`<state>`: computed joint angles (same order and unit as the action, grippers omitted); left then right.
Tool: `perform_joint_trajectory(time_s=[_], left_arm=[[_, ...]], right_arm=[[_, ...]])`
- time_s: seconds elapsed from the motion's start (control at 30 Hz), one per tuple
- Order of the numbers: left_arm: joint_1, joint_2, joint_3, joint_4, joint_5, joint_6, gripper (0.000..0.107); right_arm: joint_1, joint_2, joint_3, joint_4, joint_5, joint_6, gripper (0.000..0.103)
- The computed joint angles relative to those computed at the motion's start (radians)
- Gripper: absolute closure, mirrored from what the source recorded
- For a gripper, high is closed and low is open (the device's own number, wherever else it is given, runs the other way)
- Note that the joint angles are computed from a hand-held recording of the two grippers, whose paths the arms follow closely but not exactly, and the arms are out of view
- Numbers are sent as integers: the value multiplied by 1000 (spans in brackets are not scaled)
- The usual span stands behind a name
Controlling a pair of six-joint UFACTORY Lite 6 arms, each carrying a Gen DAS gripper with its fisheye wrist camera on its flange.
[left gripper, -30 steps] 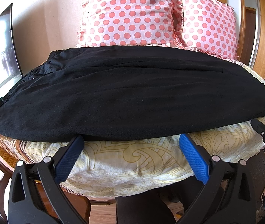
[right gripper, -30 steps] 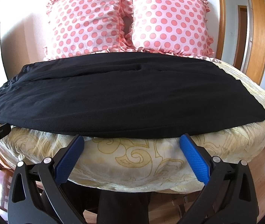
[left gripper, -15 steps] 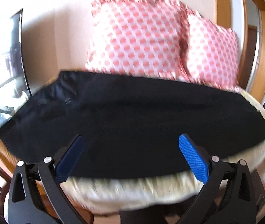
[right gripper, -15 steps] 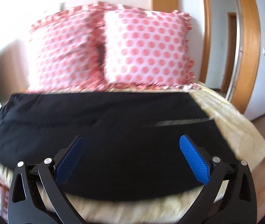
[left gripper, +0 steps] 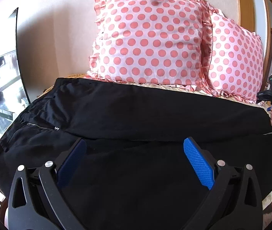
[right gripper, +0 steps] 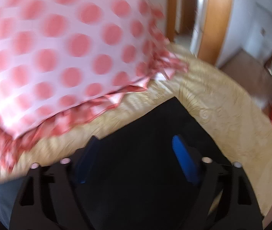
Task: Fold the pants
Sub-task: 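Grasp the pants leg hem with the right gripper and lift it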
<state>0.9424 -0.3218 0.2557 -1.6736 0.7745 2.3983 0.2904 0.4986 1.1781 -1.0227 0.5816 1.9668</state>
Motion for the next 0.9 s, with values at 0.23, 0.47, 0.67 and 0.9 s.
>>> perform_joint_trajectory(time_s=[0.23, 0.47, 0.67, 0.9], left_arm=[[-63, 117, 55, -116, -45, 99, 6], [-74, 184, 85, -142, -61, 120, 6], [-38, 163, 74, -74, -39, 75, 6], [82, 68, 38, 80, 52, -13, 6]], right_arm=[[-78, 244, 275, 116, 117, -109, 32], [-100, 278, 257, 51, 128, -2, 57], [-134, 65, -85, -299, -42, 424, 100], [-26, -378, -566, -794, 16, 979, 101]])
